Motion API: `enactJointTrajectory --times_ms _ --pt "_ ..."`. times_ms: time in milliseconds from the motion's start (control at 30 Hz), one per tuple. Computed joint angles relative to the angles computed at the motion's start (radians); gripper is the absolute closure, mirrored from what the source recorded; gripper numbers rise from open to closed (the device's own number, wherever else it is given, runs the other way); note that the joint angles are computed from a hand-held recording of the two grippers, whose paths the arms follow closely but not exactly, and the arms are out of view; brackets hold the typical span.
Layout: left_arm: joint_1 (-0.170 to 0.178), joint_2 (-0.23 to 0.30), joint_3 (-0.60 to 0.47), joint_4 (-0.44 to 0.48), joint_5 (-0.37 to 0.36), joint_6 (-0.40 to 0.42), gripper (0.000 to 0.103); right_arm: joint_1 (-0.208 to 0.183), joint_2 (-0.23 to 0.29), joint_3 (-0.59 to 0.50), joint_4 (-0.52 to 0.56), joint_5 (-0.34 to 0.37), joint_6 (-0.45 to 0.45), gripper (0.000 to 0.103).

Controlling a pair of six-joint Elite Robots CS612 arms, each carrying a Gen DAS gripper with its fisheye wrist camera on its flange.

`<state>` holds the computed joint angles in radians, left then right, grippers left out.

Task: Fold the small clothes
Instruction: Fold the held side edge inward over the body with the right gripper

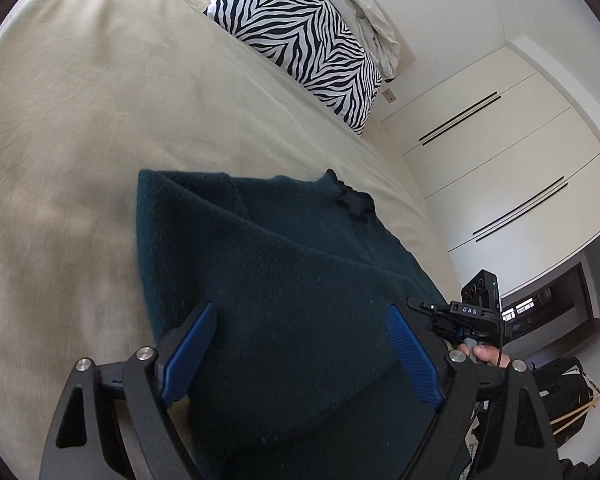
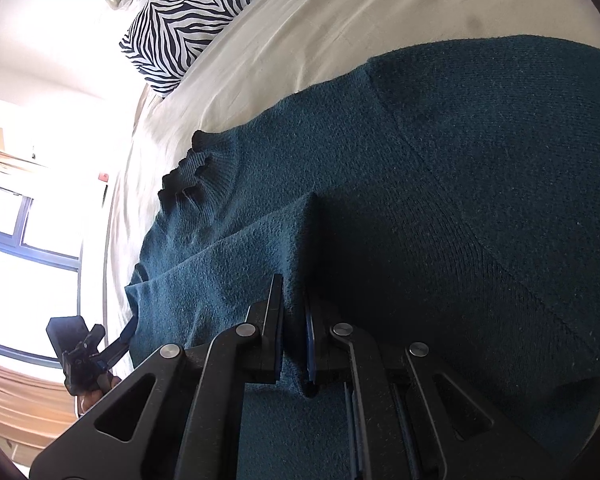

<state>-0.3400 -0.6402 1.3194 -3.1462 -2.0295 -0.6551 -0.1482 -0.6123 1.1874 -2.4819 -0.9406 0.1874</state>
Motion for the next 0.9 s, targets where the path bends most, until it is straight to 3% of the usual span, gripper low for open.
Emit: enactJointTrajectory --times_ms 200,333,500,633,700,800,900 --pt "-0.017 -0.042 0.095 -0.088 0.066 0.003 0.015 -0.001 -0.006 0.019 -0.025 0.001 0.03 0.095" --pt "-0.033 -0.073 0.122 -0.052 0.112 0.058 0.013 -0.002 -0.03 0.045 -0.024 -0.034 0.045 0.094" --pt "-0.051 -0.09 0.144 0.005 0.165 0.11 0.012 0.009 -0.056 0.077 -0.032 -0.113 -0.023 0.094" --pt "-0.059 -0.113 0.177 -0.018 0.173 0.093 0.012 -0.006 -0.062 0.105 -0.068 -0.075 -0.005 0.094" --pt "-0.069 -0.131 0.197 -0.035 0.193 0.096 0.012 -0.024 -0.078 0.143 -0.147 -0.046 0.058 0.094" --pt "-0.095 -0.16 0.224 -0.051 0.226 0.128 0.012 -0.058 -0.12 0.24 -0.358 -0.068 0.141 0.087" --pt "-0.124 -0.173 0.241 -0.073 0.237 0.135 0.009 -0.117 -0.163 0.355 -0.548 -0.07 0.265 0.057"
